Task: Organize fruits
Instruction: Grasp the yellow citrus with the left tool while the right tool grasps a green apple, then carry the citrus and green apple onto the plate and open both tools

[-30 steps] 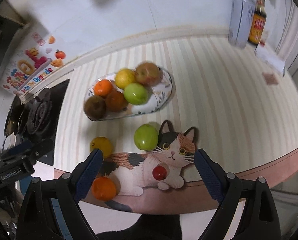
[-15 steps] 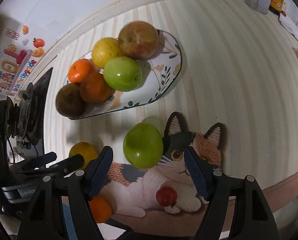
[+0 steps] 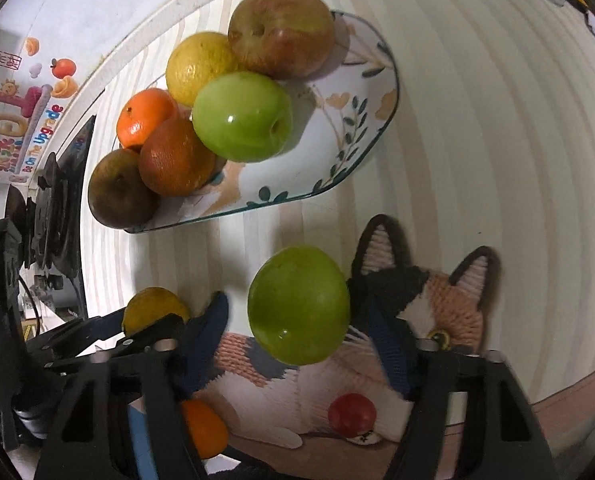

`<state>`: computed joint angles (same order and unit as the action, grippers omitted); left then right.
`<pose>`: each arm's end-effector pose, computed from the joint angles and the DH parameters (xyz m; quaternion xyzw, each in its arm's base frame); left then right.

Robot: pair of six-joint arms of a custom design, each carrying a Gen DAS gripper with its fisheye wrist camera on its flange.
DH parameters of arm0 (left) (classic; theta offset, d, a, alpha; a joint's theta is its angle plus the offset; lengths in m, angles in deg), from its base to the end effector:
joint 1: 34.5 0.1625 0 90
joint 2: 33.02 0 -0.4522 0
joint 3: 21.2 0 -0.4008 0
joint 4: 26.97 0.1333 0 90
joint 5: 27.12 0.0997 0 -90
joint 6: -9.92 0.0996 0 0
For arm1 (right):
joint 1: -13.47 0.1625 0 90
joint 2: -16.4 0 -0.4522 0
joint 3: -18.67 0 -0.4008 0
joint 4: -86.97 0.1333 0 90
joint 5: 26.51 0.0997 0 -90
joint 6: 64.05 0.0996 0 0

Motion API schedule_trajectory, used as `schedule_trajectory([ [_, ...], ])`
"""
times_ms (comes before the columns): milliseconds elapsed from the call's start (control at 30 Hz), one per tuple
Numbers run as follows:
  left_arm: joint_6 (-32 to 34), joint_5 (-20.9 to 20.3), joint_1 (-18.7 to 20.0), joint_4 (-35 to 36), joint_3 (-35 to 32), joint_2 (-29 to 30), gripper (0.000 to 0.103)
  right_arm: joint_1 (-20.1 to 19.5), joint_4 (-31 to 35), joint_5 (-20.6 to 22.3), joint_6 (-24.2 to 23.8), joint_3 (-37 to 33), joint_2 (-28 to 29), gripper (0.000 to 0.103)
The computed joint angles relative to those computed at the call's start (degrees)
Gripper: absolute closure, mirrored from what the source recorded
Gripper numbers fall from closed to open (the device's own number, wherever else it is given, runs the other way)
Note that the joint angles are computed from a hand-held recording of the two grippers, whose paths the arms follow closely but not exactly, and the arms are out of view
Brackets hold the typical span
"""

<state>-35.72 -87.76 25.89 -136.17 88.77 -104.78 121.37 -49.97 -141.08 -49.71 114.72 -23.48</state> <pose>-0.0998 -0.5442 0.2295 -0.0916 0.9506 -0.0261 0.2955 0.2885 -0.5941 0.0141 0.0474 -0.9729 -0.0166 0.2256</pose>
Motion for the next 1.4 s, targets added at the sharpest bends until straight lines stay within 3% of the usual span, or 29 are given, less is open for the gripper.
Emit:
schedule_trajectory([
  [200,-0.42,0.57,0.21,1.73,0.89,-2.02,0.045,0.83,2.6,-0.72,-0.25,-0.23,0.55,0.045],
  [367,0.4,0.32,0.88,0.47,1.79,-2.99,0.045,0.52,1.09,0.24,0.58,0.24,0.58,0.045],
  [567,1.21,0.01,1.24,-0.45,1.07,-3.18,0.046,1.87,0.63,-2.16,-0.76,0.64,0.66,0.046],
  [900,4.54,0.32,-1.09,0.68,-4.65,-7.4,0.046,3.78,-4.39,1.07,0.14,-0.07,-2.72,0.046],
  [1067,7.71,4.28,-0.79,3.23,-12.02,-4.56,0.046,3.24,-3.72,-1.21,-0.37,-5.14,-1.79,0.046],
  [1200,9.76,7.69,1.6,6.0,-17.67,-0.66,0.046,2.09,-1.82,-4.0,-1.16,-9.64,0.73,0.046],
  [1400,10.39,9.02,5.64,8.82,-22.6,4.48,0.046,0.84,0.72,-6.9,-1.9,-14.12,3.78,0.046],
])
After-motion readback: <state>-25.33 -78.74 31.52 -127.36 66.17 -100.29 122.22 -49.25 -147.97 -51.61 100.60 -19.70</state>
